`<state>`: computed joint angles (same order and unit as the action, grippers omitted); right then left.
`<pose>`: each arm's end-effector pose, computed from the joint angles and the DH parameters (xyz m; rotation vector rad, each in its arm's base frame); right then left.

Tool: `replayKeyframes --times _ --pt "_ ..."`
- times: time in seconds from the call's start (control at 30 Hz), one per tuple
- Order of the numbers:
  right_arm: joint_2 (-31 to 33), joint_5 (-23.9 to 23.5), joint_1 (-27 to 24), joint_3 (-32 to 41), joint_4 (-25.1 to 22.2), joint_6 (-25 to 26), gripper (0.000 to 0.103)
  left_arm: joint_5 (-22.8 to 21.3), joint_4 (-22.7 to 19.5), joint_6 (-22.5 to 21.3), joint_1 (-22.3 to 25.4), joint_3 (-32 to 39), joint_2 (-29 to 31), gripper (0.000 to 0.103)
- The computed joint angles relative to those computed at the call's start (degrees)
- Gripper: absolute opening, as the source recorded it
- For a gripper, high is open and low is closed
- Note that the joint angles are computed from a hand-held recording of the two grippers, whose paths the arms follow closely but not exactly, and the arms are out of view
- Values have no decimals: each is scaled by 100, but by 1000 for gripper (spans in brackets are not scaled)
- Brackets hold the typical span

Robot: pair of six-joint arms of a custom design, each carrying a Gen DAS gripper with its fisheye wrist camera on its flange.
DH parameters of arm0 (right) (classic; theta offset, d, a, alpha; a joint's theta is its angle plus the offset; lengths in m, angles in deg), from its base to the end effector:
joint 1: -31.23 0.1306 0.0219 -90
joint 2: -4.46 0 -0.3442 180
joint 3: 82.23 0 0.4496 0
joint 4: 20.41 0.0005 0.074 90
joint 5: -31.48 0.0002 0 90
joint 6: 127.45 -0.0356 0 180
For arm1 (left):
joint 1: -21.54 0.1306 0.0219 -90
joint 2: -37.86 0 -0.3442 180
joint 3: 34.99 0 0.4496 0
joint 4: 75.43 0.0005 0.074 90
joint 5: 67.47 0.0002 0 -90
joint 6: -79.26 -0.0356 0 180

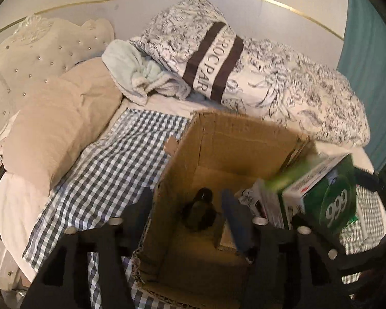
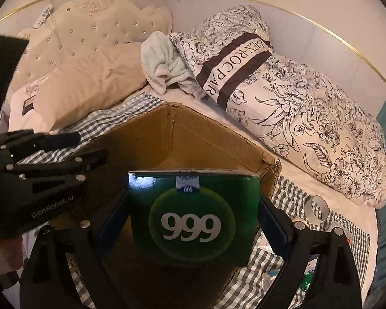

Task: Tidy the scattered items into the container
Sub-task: 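Open both tools to release the bracelet and green box into the cardboard box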

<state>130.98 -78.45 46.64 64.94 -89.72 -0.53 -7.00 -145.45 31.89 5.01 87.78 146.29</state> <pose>0.6894 0.2021 0.4850 -1.1822 2.0512 0.2414 0.6043 -0.1616 0.4817 -0.7238 2.2675 0.1821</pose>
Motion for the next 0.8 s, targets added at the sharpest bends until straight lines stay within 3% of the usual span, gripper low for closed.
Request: replayKeyframes --times 0.13,0.27,0.4,0.57,0.8 --pt "-345 -104 -29 -439 281 18 94 -179 -64 47 -39 83 -57 68" --pt "-592 -192 -70 -687 458 -28 94 -431 -73 98 -120 122 -152 89" --pt "-785 -276 -144 -830 574 -128 94 -681 -84 224 -209 125 -262 100" --pt "-984 -405 -300 -947 698 -339 95 -1008 -324 469 -334 321 -266 103" --pt "-1351 -598 -575 -1322 1051 -737 103 -1487 -428 359 -592 604 -225 103"
